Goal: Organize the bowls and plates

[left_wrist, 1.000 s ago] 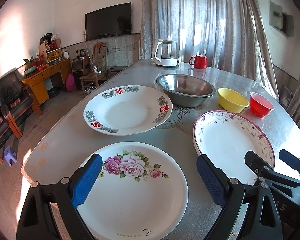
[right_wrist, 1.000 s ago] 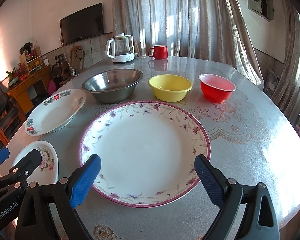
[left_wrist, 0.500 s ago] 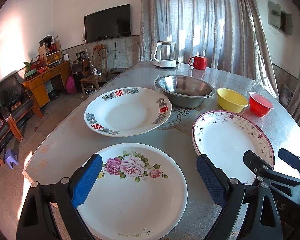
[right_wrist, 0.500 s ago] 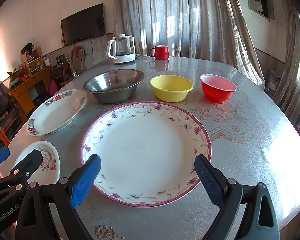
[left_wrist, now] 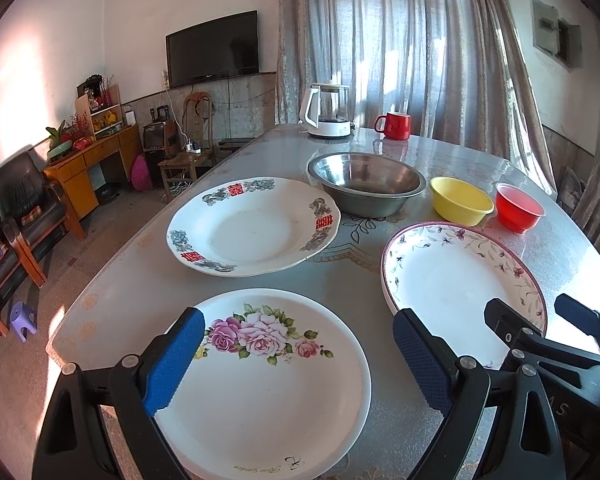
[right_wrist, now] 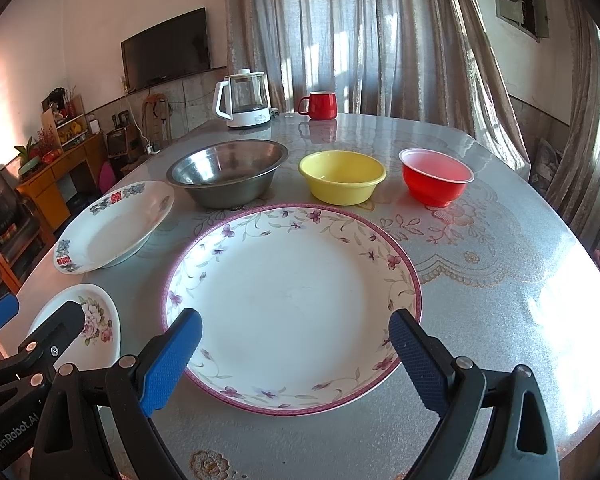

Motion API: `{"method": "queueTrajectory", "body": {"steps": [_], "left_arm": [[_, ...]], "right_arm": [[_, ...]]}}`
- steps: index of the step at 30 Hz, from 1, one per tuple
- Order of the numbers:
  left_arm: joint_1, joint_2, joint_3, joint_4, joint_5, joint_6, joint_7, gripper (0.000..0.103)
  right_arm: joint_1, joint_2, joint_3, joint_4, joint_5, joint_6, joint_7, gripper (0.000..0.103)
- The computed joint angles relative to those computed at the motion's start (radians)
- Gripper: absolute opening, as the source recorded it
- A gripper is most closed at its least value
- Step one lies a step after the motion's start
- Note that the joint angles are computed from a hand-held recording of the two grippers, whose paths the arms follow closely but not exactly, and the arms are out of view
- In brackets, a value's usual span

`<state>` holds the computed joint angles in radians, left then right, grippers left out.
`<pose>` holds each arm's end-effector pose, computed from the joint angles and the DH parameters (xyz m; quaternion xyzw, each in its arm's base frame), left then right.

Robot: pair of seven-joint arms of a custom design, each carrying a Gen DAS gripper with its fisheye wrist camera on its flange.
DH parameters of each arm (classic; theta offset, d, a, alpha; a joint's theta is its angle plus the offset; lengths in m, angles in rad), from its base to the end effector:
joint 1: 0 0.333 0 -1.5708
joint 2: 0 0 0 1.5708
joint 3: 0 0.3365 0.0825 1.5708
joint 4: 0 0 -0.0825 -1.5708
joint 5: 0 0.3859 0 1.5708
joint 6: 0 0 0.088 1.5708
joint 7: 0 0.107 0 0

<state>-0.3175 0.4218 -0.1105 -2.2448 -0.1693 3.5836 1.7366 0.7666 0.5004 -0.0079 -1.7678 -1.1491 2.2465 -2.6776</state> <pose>0.5562 -0.2255 0.3052 -0.5060 0.7416 -0.3611 0.2524 0.5103 0.4488 0.3082 -0.4642 0.7787 -0.3510 0.2344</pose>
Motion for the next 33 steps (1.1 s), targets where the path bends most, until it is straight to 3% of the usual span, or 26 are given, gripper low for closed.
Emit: {"method": "queueTrajectory", "body": {"steps": [33], "left_arm": [[-0.033, 0.011, 0.014, 0.017, -0.016, -0.012, 0.036, 0.096]], "right_arm": [[-0.014, -0.007, -0.003, -0.020, -0.014, 0.027, 0.033, 0.097]]}}
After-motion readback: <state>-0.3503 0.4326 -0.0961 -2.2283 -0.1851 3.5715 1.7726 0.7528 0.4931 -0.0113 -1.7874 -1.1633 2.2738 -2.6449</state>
